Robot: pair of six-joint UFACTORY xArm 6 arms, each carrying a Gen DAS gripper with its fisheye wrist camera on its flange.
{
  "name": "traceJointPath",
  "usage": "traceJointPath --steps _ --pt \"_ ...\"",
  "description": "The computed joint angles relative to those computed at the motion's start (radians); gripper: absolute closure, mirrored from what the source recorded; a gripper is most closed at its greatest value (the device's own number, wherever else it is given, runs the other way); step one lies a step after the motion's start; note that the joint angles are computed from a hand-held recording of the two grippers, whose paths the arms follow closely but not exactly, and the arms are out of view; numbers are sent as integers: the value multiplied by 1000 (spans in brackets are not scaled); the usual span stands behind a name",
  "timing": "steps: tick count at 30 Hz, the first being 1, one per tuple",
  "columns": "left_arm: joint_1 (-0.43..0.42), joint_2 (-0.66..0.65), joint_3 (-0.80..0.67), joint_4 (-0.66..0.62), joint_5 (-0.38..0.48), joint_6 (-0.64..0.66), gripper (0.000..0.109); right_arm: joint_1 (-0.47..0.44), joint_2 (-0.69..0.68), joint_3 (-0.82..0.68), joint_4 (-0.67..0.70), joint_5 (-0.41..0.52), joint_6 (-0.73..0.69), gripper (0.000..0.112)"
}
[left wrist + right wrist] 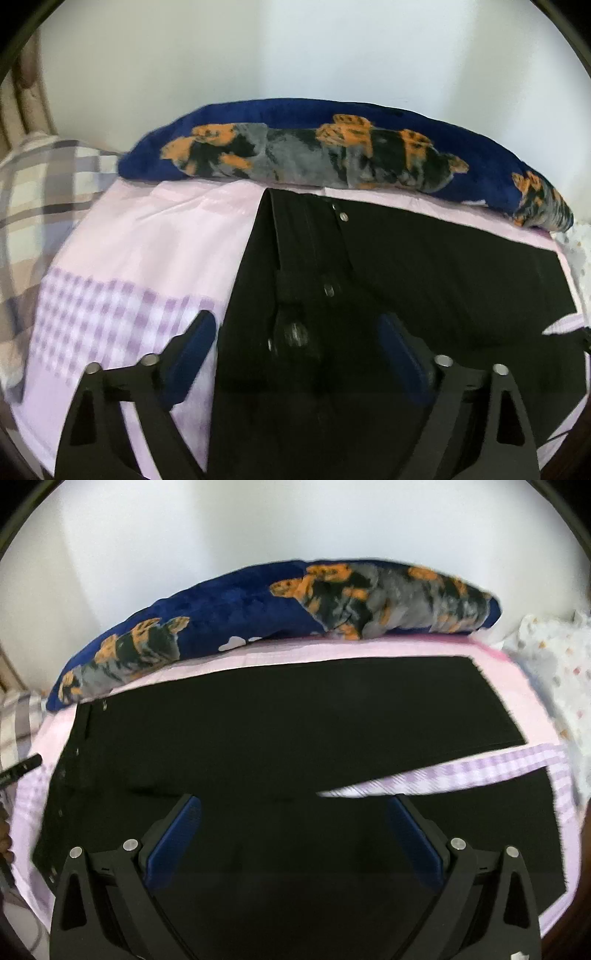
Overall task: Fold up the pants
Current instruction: 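Lower both grippers onto the trousers waistband and close them on it, then lift the waistband up with both grippers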
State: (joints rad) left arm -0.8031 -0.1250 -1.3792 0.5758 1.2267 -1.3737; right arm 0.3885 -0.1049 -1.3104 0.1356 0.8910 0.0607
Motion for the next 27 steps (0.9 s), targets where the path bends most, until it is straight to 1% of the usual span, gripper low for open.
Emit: traceJointPath --steps 2,3,5,7,8,11,12,14,15,18,21,25,27 --pt "63 -14 39 -42 -87 41 32 -3 60 -54 44 4 -5 12" --pt "103 -22 66 -74 -148 67 37 -1 82 -73 46 -3 6 12" --pt "158 -26 100 -136 -239 103 42 2 131 -120 75 -7 -8 12" --pt "217 -28 143 -215 -348 149 50 10 175 -163 83 -11 -10 12" --pt "245 -26 162 -264 -400 180 52 14 196 -186 90 -7 -16 12" --pt "306 -7 191 -407 -492 285 63 25 267 -265 97 13 -25 12" --pt "319 -3 197 -446 -512 313 69 28 285 -285 108 15 -33 12" --pt "342 2 214 -522 -561 372 72 35 326 -328 117 20 -37 12" --pt "351 5 220 -565 -585 406 76 37 344 -346 123 23 -41 12" --pt "370 25 215 -674 -625 502 79 45 395 -395 128 26 -40 12" --pt "388 48 196 -750 -637 580 80 52 437 -430 151 27 -48 12" --pt "419 99 133 -752 -621 625 80 62 489 -485 189 35 -83 12" --pt "437 130 107 -797 -627 664 80 68 516 -521 204 46 -111 12"
